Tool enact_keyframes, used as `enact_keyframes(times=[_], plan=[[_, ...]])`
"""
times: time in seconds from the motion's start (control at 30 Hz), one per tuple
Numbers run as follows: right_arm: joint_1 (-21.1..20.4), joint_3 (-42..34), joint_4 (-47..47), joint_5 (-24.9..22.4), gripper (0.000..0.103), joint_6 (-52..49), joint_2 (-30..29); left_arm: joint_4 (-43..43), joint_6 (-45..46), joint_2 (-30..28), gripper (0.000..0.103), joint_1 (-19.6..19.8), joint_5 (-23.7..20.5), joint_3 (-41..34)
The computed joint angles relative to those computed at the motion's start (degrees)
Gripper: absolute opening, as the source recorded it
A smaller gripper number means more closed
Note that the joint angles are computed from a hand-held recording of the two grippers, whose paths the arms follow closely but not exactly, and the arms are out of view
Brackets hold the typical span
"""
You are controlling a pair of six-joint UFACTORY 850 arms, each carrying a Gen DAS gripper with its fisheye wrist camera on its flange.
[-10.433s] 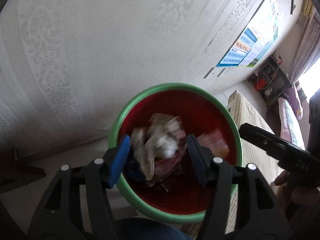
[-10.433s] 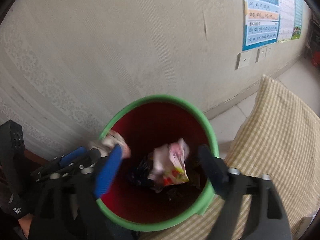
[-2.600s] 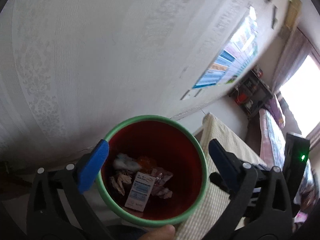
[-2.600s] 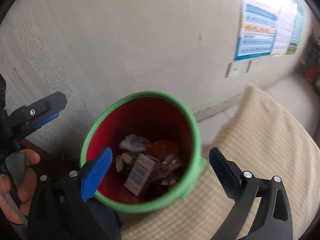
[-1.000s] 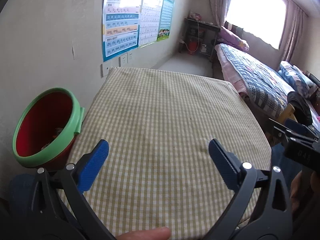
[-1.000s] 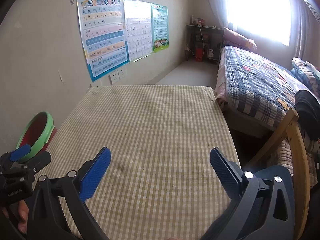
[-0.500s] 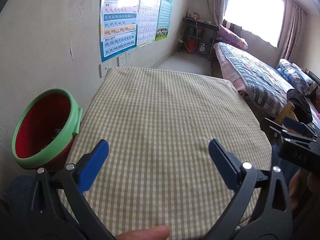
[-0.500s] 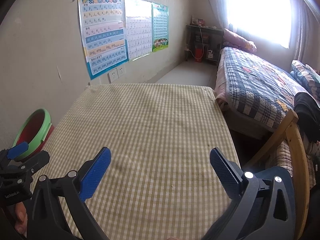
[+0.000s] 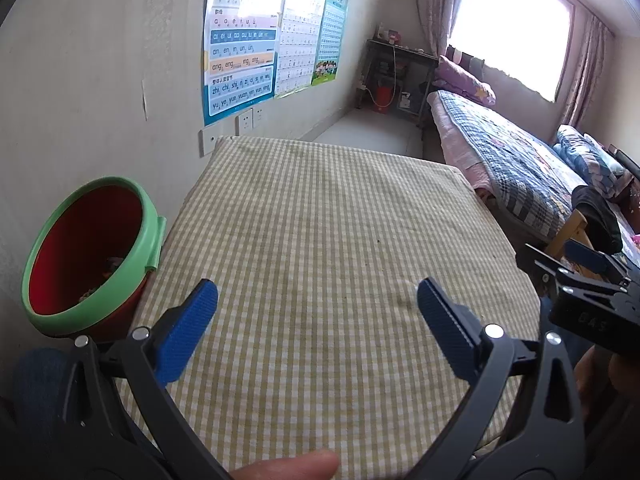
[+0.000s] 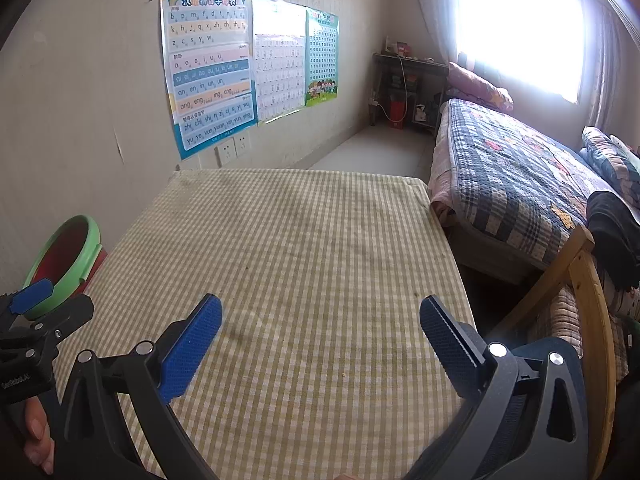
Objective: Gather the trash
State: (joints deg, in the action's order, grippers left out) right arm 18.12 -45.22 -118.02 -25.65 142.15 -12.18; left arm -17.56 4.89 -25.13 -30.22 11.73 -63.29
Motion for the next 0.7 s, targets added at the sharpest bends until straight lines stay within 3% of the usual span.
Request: enact_keyframes(times=[0.3,0.43,0.57,0.7], plan=[[-0.01,0.03,0.17,-0.01,0.096,0.25,-0.08,0.09,0.36,0.19,0.098,-0.07,0.17,0.1],[-0.09,-0.01,0.9,0.25,0.096,-0.42,-0.2,6.36,-5.77,0.97,0.098,-0.03,2.37,1.41],[-0.15,-0.12,1.24,0.36,0.096,-0.96,-0.33,-0.76,2.1,0.23,0.098,-0.56,0.78,0.23],[-0.09,-0.14,1.57,0.39,0.096,-1.18,-0.35,-2.44,3.96,0.15,0.098,-0.74,0.77,0.13]])
